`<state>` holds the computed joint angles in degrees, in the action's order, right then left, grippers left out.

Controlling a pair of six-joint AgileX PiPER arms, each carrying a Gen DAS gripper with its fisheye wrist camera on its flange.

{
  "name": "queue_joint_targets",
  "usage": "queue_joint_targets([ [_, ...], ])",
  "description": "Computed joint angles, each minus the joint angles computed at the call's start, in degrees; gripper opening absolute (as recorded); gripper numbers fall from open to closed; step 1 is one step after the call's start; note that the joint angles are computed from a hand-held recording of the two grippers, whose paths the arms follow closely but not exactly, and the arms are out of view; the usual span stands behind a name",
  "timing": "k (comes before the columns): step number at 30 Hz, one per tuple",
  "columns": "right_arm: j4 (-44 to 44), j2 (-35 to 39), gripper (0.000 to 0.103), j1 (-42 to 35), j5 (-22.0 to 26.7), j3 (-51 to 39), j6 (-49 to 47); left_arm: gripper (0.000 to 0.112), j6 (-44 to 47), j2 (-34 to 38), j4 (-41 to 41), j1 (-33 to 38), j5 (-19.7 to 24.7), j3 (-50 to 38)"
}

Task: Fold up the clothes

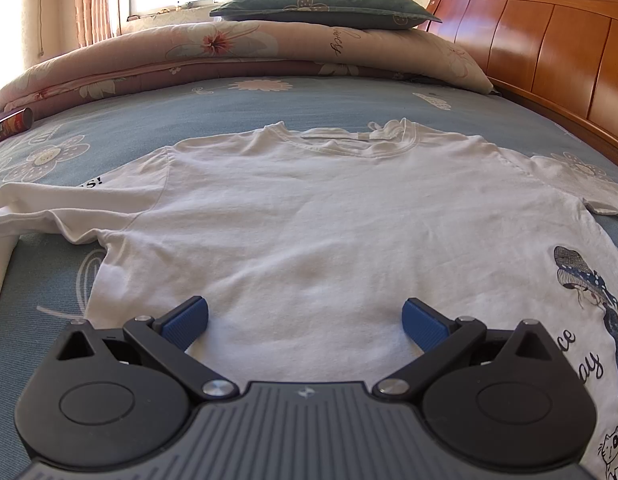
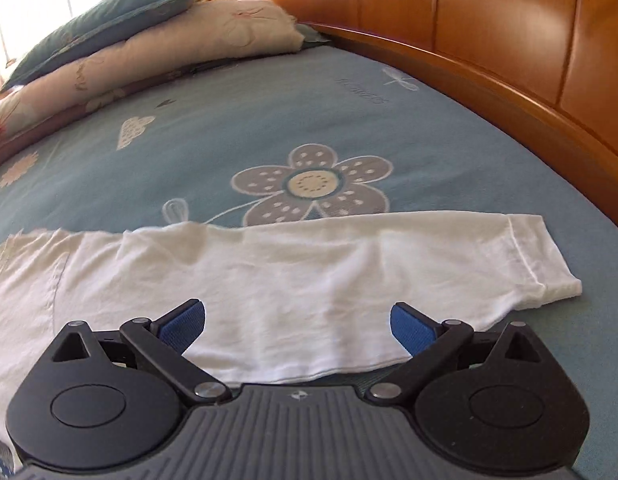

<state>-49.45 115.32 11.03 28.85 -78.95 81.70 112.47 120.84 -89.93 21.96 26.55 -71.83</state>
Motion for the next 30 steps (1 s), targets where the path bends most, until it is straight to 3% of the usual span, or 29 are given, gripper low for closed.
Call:
queue_joint_targets([
  [3,-2.7,2.6,0.101,-2.9,3.6,-2.6,1.0,0.102,-0.1,0.0,0.1,-0.1,-0.1,-0.1],
  [6,1.8,5.3,0.101,-6.0,1.8,-4.3,-4.9,0.102,-0.2,0.0,0.1,-0.1,-0.2,-0.1],
  [10,-2.5,8.0,0.103,-7.4,1.8,-5.6,-5.0,0.102,-0.2,0.1,0.1,-0.2,-0.2,-0.1],
  [15,-1.0,3.9,0.102,-9.6,-1.5,-3.6,2.0,0.102,0.1,0.0,-0.2,-0.2,-0.2,0.0],
  [22,0.0,-7.1,0.102,-1.1,0.6,2.0,-2.7,0.102,-0.4,0.0,0.2,-0.3,-0.5,0.0],
  [30,8.9,-13.7,0.103,13.8,12.8,-11.6,-20.4,0.102,-2.1,-2.4,2.8,-0.6,-2.5,1.3],
])
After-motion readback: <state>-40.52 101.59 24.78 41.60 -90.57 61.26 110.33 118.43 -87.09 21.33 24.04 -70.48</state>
